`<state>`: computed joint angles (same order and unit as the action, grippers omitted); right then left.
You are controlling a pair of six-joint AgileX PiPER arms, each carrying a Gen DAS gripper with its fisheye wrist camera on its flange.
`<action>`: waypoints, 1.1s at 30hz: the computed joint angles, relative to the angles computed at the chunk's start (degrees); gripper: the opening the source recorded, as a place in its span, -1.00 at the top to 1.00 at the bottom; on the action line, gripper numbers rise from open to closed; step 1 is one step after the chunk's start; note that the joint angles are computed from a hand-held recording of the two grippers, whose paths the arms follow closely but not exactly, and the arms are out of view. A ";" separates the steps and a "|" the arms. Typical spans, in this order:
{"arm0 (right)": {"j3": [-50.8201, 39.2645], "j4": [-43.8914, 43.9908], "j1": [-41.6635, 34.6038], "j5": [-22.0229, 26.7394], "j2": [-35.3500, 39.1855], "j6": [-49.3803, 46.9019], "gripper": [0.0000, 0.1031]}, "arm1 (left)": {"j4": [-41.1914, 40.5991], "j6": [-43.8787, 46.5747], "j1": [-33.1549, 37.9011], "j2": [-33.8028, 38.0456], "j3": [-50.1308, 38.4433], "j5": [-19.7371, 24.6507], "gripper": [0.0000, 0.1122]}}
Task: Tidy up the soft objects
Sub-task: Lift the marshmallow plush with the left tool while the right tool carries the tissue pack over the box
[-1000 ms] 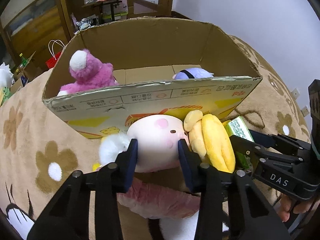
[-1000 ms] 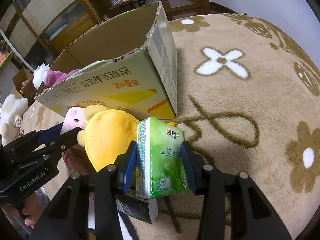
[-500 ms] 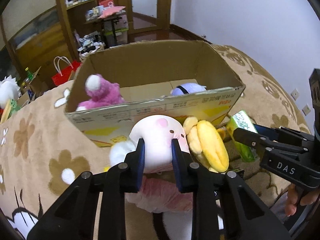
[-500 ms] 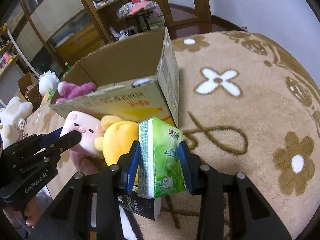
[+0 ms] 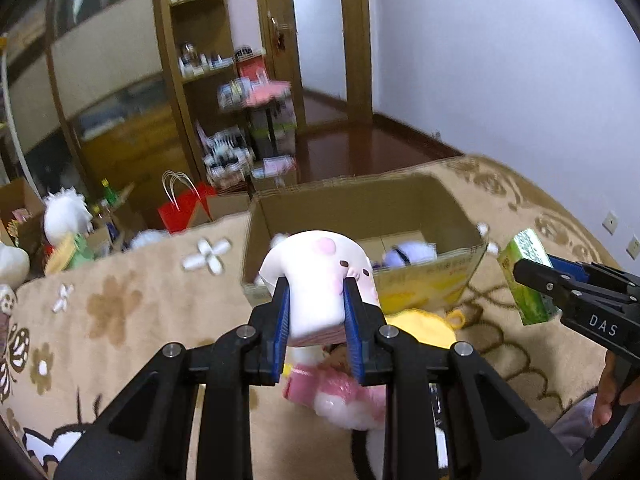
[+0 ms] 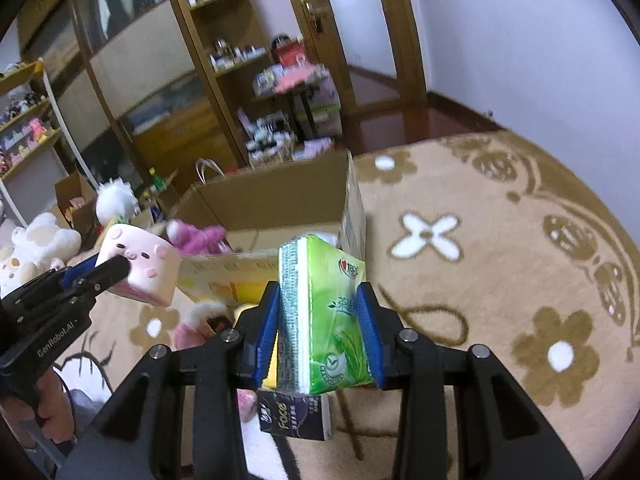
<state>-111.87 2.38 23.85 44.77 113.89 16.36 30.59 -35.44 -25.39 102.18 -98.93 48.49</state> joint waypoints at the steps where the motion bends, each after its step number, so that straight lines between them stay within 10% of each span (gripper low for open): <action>1: 0.62 -0.16 0.09 -0.92 -0.74 -0.05 0.23 | 1.37 -0.99 -0.15 -0.76 0.51 -0.35 0.58; 33: -18.58 2.42 1.30 -4.04 11.43 -6.15 0.23 | 9.99 -0.77 4.04 9.67 -10.61 -4.12 0.56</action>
<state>-130.45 4.80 25.15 40.73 125.33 10.21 40.59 -36.21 -21.35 111.85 -109.54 44.37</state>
